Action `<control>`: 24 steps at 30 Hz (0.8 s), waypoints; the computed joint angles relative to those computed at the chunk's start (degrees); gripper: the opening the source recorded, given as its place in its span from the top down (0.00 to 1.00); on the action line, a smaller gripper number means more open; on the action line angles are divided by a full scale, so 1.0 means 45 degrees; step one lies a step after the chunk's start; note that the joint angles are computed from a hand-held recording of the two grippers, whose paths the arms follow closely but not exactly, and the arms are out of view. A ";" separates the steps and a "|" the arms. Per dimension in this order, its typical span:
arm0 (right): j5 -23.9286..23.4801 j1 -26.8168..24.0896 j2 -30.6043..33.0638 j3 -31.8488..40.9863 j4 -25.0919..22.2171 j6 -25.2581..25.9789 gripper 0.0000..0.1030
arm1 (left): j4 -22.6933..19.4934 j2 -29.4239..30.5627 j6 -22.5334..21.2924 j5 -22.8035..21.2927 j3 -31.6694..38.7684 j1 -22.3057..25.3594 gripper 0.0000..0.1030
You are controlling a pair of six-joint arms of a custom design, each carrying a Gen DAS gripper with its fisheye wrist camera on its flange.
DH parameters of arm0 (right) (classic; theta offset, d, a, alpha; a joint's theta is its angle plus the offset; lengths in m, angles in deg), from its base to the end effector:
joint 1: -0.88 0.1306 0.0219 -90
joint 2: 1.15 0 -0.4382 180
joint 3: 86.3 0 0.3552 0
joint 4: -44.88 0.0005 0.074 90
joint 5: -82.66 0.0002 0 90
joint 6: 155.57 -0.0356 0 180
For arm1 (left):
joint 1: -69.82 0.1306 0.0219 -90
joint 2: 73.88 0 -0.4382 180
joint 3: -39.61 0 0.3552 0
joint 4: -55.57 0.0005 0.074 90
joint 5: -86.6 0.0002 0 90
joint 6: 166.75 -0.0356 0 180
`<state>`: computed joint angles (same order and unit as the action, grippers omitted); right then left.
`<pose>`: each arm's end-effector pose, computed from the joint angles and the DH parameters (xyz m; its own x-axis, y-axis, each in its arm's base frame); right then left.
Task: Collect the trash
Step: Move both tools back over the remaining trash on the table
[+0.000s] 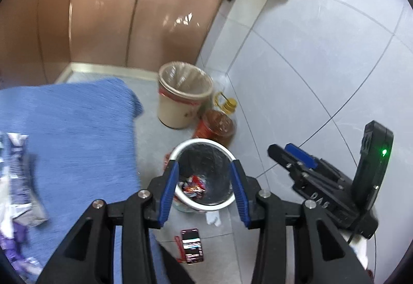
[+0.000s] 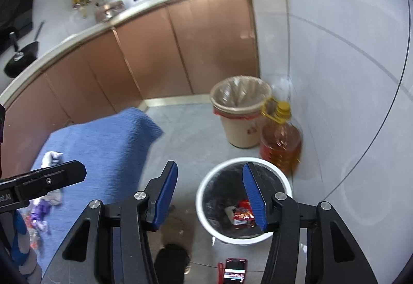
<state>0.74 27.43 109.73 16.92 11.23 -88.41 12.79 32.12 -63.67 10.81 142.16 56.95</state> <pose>0.5500 0.2686 0.4204 -0.6793 0.0902 -0.7283 -0.0916 0.9742 0.2061 0.5557 -0.1364 0.4520 -0.7720 -0.0486 -0.6337 0.2123 0.9201 -0.3292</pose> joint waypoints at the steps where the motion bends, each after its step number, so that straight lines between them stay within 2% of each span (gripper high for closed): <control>1: 0.0045 0.0155 -0.0118 0.0018 0.0023 0.0037 0.48 | 0.0158 -0.0416 -0.0064 -0.0047 -0.0381 0.0161 0.62; 11: 0.0482 0.1531 -0.1074 0.0202 0.0226 0.0390 0.47 | 0.0725 -0.3248 -0.0669 -0.0330 -0.2743 0.1715 0.62; 24: 0.1198 0.3084 -0.1869 0.0375 0.0140 0.0845 0.45 | 0.0558 -0.6036 -0.1204 -0.0270 -0.4462 0.3716 0.62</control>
<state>6.14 41.31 101.32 18.61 11.86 -84.60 15.30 4.95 -69.08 9.59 122.08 73.67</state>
